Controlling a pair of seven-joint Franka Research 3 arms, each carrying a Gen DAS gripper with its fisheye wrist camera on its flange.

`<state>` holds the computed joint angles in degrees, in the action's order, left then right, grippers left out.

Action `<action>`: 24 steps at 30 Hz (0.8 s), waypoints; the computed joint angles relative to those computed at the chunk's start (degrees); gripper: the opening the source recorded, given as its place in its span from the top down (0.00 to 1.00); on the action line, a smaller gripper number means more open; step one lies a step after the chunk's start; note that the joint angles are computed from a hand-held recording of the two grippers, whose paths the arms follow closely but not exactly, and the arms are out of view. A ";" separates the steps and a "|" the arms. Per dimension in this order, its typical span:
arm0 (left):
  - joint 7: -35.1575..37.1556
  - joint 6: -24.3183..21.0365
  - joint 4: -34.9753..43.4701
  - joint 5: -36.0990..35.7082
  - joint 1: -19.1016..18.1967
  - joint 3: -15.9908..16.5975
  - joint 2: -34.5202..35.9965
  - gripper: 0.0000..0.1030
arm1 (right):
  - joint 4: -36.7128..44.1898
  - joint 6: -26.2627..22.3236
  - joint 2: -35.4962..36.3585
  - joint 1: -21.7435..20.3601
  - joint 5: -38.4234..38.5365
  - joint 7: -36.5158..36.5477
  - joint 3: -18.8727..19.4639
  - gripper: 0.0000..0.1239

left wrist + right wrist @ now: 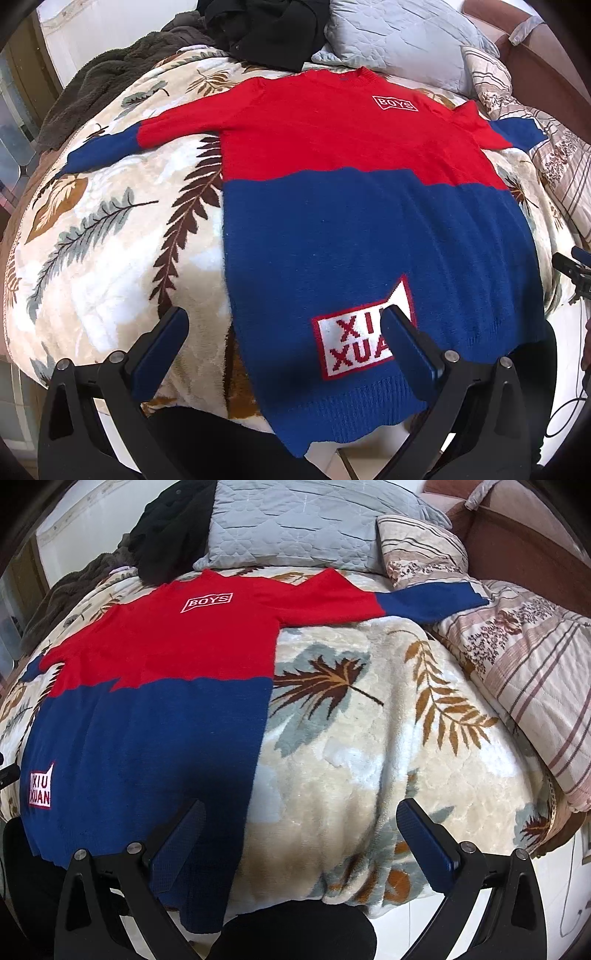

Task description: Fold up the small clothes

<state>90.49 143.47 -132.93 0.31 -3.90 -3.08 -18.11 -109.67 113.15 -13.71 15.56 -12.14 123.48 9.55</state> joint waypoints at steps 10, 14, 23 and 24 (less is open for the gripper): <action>0.01 0.56 -0.08 -1.66 -0.13 0.31 0.62 0.00 | 0.25 -0.16 0.08 -0.15 -0.15 0.27 -0.06 0.17; -0.01 0.61 -0.15 -2.19 -0.04 0.40 0.61 0.00 | 0.66 -0.36 0.44 0.07 -0.11 0.01 0.01 0.17; 0.41 0.12 -0.34 -3.33 0.11 0.84 0.32 0.00 | 1.61 -0.89 1.00 0.67 -0.62 0.04 0.16 0.17; 0.38 0.18 -0.43 -3.49 0.19 0.93 0.20 0.00 | 1.68 -0.94 0.99 0.70 -0.67 0.07 0.17 0.17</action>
